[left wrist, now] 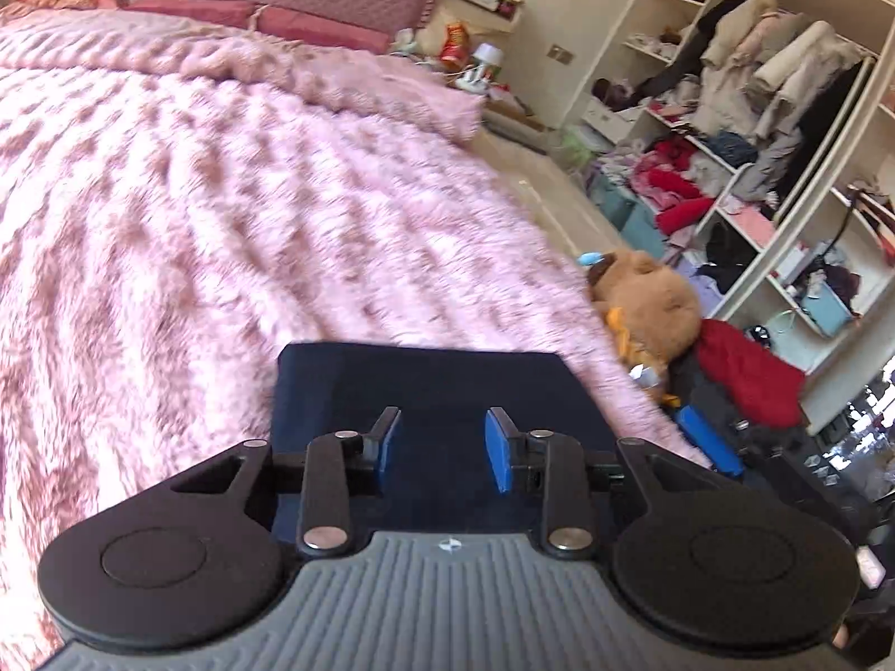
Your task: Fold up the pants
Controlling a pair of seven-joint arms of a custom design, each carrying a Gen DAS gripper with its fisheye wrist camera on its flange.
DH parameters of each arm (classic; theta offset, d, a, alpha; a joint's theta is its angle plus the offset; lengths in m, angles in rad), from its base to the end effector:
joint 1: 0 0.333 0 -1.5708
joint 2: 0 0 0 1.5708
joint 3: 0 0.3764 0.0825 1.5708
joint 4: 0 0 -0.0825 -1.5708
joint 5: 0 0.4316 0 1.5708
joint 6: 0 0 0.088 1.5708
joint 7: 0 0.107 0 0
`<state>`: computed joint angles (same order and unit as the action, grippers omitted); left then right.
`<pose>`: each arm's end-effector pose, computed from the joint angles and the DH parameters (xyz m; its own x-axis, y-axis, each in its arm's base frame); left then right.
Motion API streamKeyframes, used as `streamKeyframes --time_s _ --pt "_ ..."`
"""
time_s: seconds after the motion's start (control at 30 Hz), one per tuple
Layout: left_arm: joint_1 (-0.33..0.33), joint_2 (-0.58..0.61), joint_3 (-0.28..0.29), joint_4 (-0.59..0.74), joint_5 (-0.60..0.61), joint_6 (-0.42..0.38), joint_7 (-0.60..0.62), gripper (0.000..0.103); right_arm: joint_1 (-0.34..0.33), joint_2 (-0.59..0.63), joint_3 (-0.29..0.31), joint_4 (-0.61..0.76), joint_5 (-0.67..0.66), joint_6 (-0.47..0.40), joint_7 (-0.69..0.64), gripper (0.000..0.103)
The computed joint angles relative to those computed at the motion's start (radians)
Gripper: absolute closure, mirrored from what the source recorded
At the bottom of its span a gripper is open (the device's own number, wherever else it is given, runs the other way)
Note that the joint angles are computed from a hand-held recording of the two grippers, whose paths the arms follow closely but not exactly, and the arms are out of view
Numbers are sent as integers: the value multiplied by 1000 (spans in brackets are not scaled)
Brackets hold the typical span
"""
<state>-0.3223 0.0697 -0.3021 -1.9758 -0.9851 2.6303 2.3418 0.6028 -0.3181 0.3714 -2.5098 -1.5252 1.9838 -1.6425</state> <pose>0.5475 -0.3639 0.5301 -0.6726 -0.6183 0.4067 -0.6829 0.3068 -0.6630 0.3056 0.3486 0.4551 -0.3170 -0.5711 -0.7572 0.1304 0.7646 -0.6312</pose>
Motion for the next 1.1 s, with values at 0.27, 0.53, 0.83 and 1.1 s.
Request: streamKeyframes --time_s 0.27,0.53,0.83,1.1 --pt "75 3 20 -102 -317 -334 284 78 -7 94 -59 128 273 241 -442 94" --pt "74 -57 59 -149 -200 -453 223 74 56 55 26 150 674 -63 -623 96" --pt "122 -137 119 -172 -258 -568 407 55 74 17 29 136 448 81 -705 86" --pt "15 -136 23 -206 -85 -91 348 63 66 71 23 159 662 60 -662 103"
